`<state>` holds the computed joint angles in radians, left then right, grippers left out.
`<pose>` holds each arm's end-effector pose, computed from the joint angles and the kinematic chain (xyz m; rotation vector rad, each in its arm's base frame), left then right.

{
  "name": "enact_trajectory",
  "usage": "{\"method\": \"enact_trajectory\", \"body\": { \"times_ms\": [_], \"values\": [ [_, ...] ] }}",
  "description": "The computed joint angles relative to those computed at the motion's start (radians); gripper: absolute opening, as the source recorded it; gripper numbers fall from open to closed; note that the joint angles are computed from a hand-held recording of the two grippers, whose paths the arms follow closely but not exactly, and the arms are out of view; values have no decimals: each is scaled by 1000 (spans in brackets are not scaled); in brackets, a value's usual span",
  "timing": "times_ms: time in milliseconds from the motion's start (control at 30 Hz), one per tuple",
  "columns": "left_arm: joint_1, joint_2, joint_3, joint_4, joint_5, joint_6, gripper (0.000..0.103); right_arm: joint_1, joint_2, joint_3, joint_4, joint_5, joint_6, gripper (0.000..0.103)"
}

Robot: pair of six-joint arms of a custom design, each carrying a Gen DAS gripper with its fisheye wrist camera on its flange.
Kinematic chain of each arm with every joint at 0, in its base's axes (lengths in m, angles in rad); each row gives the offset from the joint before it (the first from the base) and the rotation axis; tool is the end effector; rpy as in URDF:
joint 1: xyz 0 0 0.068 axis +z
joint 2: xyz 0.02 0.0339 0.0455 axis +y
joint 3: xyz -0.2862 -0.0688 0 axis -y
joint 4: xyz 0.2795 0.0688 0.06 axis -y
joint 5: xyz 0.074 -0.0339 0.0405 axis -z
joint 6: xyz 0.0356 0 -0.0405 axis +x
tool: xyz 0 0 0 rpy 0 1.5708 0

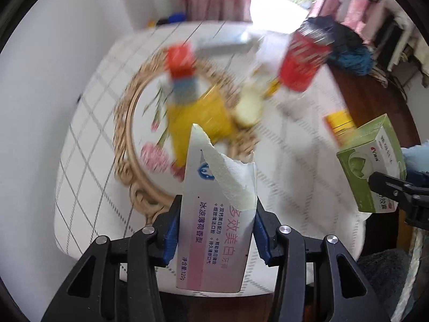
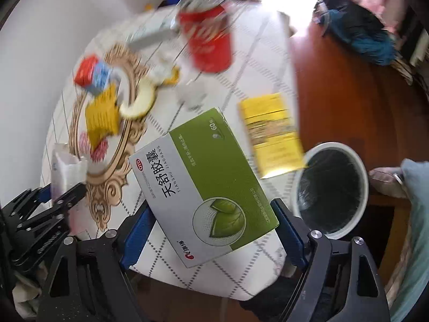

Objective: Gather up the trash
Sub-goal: 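Carry both items over the trash bin and open both tools to drop them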

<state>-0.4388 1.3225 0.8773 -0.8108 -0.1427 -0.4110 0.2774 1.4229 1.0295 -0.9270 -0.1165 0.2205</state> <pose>0.2390 -0.1066 0.2208 0.0072 2.7969 -0.0009 0.2740 0.0823 0.2389 -0.1044 2.9150 0.2553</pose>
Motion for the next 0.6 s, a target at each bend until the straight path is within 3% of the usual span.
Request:
{"method": "enact_trajectory", "body": {
  "times_ms": [167,400,600],
  "values": [
    [-119,67,168,-19,5,-17,44,-220,-161,-44,-35,-47,-67,86],
    [-290,312,454,2,96,-61,44,-699,-213,-34,-115,-155,-337,85],
    [-315,640,725,38,345,-101,44,-1008,-52,-18,-74,-191,-496,85]
  ]
}}
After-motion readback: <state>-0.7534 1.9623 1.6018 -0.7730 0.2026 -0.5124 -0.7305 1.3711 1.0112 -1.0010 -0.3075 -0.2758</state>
